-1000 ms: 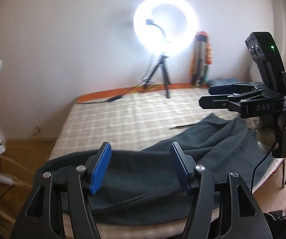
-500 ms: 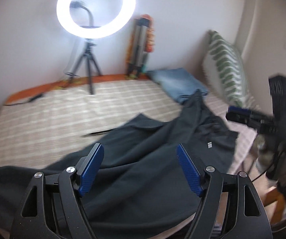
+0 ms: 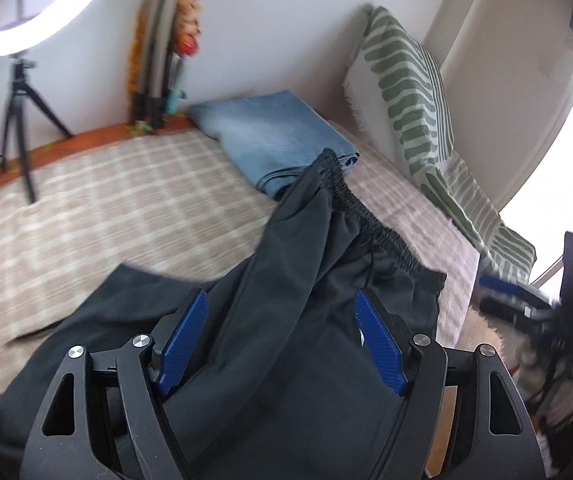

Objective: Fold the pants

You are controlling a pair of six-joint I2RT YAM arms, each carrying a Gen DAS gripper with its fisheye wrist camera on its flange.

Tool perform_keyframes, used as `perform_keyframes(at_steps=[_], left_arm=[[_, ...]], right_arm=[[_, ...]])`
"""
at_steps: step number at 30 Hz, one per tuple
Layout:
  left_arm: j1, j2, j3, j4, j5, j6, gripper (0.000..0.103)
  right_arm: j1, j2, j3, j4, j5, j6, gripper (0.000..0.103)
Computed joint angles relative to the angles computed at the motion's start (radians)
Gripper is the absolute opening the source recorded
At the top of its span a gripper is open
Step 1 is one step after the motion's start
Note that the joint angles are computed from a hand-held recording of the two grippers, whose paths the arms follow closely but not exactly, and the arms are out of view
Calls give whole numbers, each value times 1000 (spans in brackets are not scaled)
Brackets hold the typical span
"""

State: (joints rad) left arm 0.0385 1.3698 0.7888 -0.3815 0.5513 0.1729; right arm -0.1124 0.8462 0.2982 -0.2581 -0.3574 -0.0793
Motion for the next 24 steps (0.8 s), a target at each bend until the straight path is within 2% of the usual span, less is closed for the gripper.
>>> perform_keyframes(at_steps=[5, 8, 13, 18, 20, 21, 22, 24], left_arm=[[-117, 222, 130, 91, -72, -83, 76], [-157, 348, 214, 103, -96, -125, 76], [-197, 497, 323, 91, -144, -163, 76], [-192, 592, 393, 57, -105, -185, 76], [-193, 604, 395, 64, -99, -189, 70], [-196, 603, 393, 70, -87, -181, 54], [-198, 598, 386, 77, -78, -170, 30], [-213, 575, 361, 110, -86, -144, 8]], right_arm=[[-241, 135, -25, 49, -126, -103, 80], [-345, 216, -30, 70, -178, -166, 78], [-446, 294, -28, 87, -224, -238, 78], [-467, 366, -21, 122, -246, -252, 78], [-456, 378, -21, 134, -250, -243, 78], [-449, 380, -20, 139, -249, -239, 78], [-442, 381, -19, 144, -247, -232, 78], [-428, 382, -15, 150, -251, -217, 78]])
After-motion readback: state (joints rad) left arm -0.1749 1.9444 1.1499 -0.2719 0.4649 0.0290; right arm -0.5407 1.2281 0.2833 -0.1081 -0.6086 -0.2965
